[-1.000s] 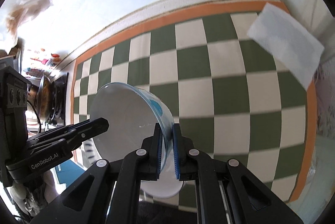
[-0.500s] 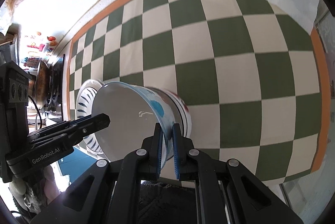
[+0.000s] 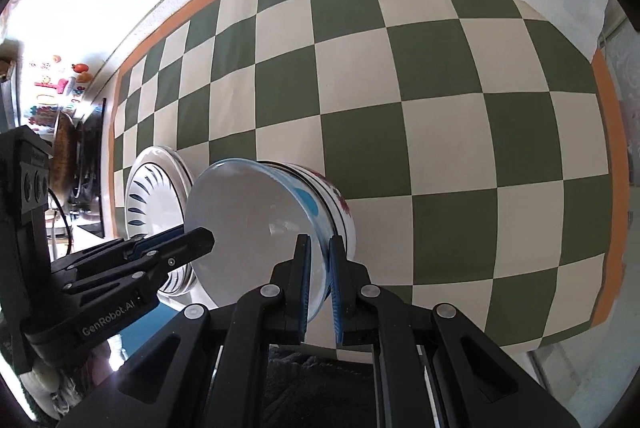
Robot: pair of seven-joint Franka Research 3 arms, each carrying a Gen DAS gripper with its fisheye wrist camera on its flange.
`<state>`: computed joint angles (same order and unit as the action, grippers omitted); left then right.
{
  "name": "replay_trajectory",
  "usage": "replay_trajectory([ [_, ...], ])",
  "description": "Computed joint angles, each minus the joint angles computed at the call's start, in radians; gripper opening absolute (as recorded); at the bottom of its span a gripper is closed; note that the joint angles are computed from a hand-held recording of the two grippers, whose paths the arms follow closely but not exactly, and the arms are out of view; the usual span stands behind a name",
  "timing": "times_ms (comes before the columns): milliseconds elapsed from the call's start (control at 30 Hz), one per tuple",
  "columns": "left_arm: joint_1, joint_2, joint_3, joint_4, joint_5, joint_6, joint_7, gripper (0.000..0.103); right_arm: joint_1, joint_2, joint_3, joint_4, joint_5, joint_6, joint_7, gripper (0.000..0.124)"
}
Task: Organize plates and bowls
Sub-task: 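Set the bowl stack on the cloth and open both grippers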
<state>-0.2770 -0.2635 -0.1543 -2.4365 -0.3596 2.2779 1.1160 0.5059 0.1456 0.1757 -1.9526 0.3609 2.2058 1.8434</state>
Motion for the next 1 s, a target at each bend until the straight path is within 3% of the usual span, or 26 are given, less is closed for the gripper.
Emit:
replay_trajectory([
  [267, -0.008, -0.061, -0.018, -0.012, 0.075, -0.011, -0.032, 0.017, 0.005, -0.023, -0.001, -0.018, -0.019, 0.009, 0.02, 0.011],
  [467, -0.036, -0.176, -0.031, -0.023, 0.158, -0.07, -0.068, 0.018, 0.015, -0.134, 0.013, -0.091, -0.028, 0.049, 0.031, 0.011],
  [533, -0.046, -0.218, -0.034, -0.032, 0.18, -0.083, -0.081, 0.024, 0.025, -0.179, 0.023, -0.115, -0.062, 0.051, 0.053, 0.011],
  [600, -0.06, -0.253, -0.029, -0.04, 0.192, -0.09, -0.08, 0.035, 0.031, -0.218, 0.032, -0.134, -0.079, 0.05, 0.064, 0.013],
  [633, -0.064, -0.27, -0.032, -0.042, 0.206, -0.097, -0.081, 0.038, 0.034, -0.239, 0.038, -0.143, -0.098, 0.05, 0.076, 0.019],
  [667, -0.068, -0.286, -0.032, -0.045, 0.218, -0.1, -0.082, 0.047, 0.036, -0.257, 0.042, -0.15, -0.11, 0.05, 0.082, 0.025],
  [700, -0.07, -0.303, -0.032, -0.049, 0.227, -0.102, -0.085, 0.065, 0.038, -0.273, 0.046, -0.157, -0.122, 0.049, 0.09, 0.045],
  [733, -0.07, -0.319, -0.032, -0.051, 0.238, -0.108, -0.092, 0.071, 0.039, -0.29, 0.051, -0.162, -0.14, 0.046, 0.102, 0.066],
  [767, -0.073, -0.333, -0.028, -0.056, 0.244, -0.108, -0.093, 0.082, 0.039, -0.303, 0.056, -0.165, -0.157, 0.04, 0.112, 0.073],
  [800, -0.075, -0.35, -0.024, -0.062, 0.245, -0.105, -0.097, 0.087, 0.036, -0.315, 0.063, -0.164, -0.189, 0.03, 0.132, 0.077],
  [1000, -0.085, -0.434, -0.006, -0.085, 0.249, -0.115, -0.115, 0.095, 0.03, -0.398, 0.08, -0.188, -0.242, 0.012, 0.19, 0.087],
])
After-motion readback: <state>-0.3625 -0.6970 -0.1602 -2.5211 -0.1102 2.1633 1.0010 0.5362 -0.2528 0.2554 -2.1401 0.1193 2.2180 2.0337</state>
